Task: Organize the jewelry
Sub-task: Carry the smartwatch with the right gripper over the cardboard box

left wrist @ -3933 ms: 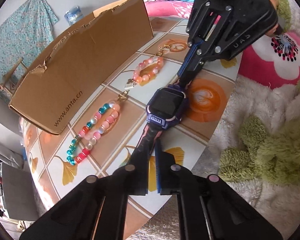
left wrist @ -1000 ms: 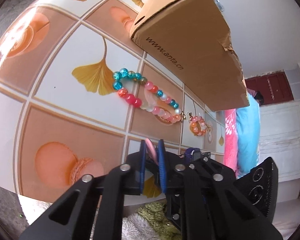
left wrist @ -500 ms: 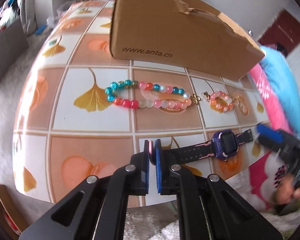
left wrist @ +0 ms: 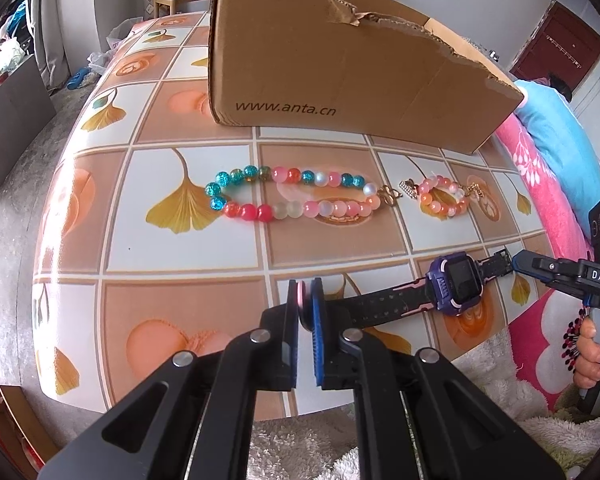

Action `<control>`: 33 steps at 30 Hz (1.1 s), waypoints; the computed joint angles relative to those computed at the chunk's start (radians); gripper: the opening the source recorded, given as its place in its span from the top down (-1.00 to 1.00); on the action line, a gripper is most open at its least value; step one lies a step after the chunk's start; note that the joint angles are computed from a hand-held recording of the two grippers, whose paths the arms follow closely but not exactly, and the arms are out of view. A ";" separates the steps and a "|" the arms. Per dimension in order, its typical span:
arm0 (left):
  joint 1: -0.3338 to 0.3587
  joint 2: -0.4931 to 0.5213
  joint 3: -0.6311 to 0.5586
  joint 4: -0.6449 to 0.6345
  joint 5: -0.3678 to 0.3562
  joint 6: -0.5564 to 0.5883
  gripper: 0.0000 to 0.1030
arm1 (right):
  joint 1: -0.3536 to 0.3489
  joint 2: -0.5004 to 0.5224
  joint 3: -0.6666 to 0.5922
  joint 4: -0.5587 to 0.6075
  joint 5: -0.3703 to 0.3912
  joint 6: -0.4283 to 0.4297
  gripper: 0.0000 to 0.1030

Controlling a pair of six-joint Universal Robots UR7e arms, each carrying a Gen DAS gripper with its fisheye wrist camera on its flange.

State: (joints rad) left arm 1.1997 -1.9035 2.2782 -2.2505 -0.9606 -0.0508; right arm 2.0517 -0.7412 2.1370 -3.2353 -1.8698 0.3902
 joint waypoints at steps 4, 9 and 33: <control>0.005 0.000 -0.001 -0.006 -0.009 0.007 0.89 | 0.021 0.014 -0.034 0.048 -0.024 -0.004 0.55; 0.008 0.003 -0.002 -0.012 -0.013 0.016 0.89 | 0.052 0.032 -0.068 0.086 -0.064 -0.019 0.65; -0.135 -0.096 0.047 -0.021 0.079 0.035 0.93 | 0.177 0.052 -0.106 -0.013 -0.224 -0.190 0.94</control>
